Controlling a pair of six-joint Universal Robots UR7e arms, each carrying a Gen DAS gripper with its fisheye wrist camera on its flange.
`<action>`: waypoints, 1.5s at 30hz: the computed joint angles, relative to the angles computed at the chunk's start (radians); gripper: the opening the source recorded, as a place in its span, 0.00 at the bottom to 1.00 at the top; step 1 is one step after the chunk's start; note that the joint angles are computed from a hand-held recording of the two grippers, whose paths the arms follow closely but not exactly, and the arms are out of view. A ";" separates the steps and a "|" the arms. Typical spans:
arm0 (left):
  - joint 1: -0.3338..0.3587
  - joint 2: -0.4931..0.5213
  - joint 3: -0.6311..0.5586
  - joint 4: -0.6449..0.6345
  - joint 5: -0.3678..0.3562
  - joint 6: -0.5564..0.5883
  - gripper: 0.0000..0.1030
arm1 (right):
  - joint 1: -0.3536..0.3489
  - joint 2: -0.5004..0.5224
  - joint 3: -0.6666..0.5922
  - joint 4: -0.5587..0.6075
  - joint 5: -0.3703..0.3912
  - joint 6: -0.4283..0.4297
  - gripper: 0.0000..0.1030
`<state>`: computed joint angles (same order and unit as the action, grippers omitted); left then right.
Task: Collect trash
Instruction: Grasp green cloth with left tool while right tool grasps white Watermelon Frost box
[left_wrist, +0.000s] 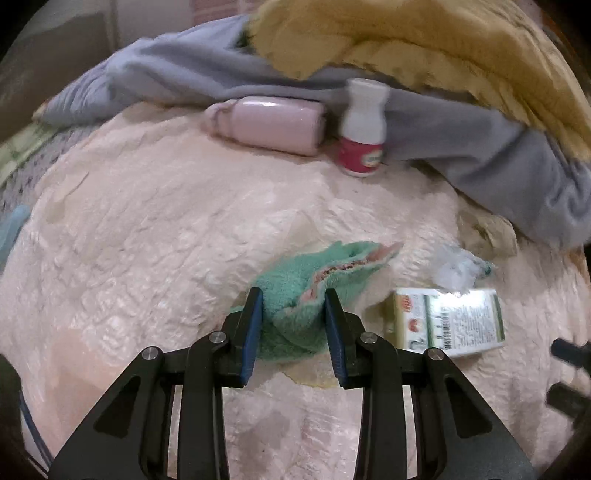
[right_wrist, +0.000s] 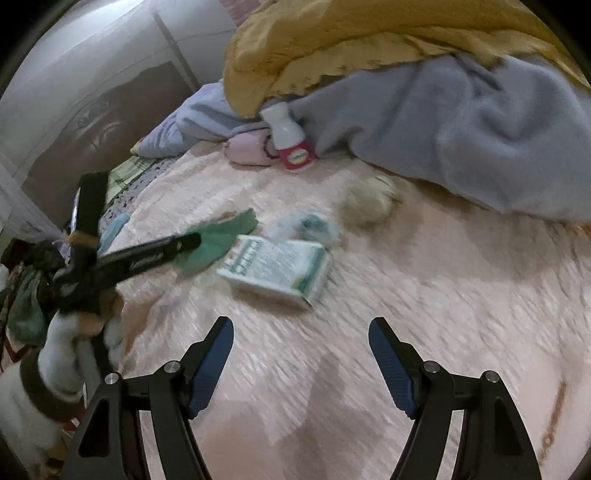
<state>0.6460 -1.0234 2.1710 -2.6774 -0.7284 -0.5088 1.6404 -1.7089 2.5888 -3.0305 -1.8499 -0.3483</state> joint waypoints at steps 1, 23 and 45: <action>-0.009 -0.002 0.004 0.000 -0.019 0.010 0.29 | -0.014 -0.034 0.011 0.015 0.001 -0.003 0.71; -0.120 -0.176 0.157 0.026 -0.261 -0.041 0.27 | 0.015 -0.032 -0.005 0.022 -0.040 -0.114 0.77; 0.045 0.021 -0.036 0.020 -0.080 0.198 0.64 | 0.046 0.231 -0.158 0.136 -0.112 -0.217 0.82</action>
